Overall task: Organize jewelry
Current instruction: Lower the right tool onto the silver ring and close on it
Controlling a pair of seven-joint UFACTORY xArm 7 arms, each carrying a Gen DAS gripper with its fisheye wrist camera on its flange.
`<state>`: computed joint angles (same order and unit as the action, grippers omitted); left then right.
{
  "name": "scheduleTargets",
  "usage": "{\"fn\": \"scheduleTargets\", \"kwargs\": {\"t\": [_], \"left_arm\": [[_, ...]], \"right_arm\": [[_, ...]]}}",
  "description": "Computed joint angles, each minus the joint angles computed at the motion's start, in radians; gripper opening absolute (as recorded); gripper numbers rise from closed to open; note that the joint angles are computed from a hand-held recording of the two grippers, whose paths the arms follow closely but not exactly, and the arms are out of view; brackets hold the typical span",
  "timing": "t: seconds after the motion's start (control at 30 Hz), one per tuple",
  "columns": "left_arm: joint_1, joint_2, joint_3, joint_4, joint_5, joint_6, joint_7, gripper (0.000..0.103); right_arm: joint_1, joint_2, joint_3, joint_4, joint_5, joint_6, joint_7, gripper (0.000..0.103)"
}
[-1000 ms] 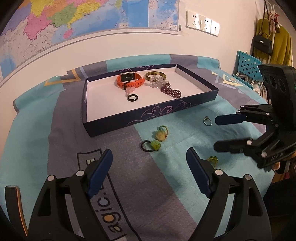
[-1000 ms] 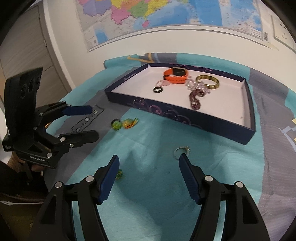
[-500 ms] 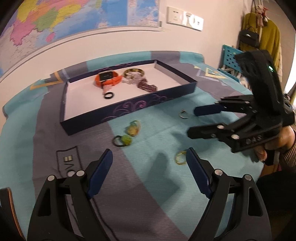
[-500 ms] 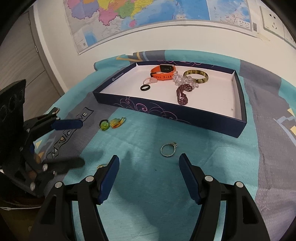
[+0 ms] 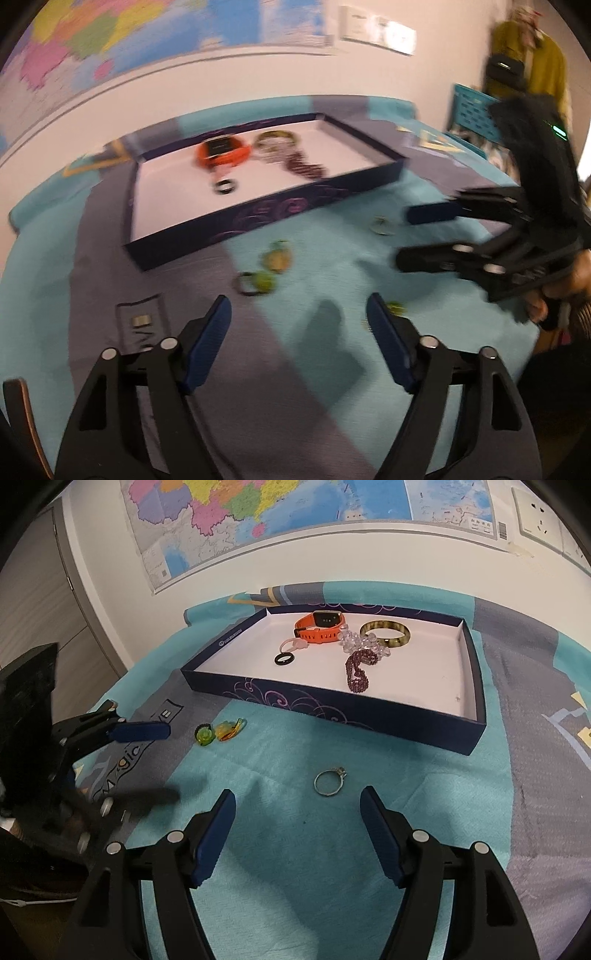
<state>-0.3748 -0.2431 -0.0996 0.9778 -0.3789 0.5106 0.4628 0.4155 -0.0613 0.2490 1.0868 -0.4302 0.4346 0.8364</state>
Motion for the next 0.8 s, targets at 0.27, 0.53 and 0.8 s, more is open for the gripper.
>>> {"fn": "scheduleTargets", "kwargs": {"t": [0.27, 0.53, 0.8], "left_arm": [[0.04, 0.078, -0.005, 0.08, 0.04, 0.039, -0.05, 0.055], [0.054, 0.118, -0.03, 0.116, 0.105, 0.05, -0.091, 0.038], [0.049, 0.112, -0.029, 0.111, 0.09, 0.052, -0.071, 0.028]], "right_arm": [[0.004, 0.029, -0.007, 0.042, -0.012, 0.039, -0.012, 0.068], [0.029, 0.065, -0.013, 0.096, -0.062, 0.123, -0.001, 0.061], [0.05, 0.079, -0.025, 0.131, -0.143, 0.208, 0.049, 0.035]]}}
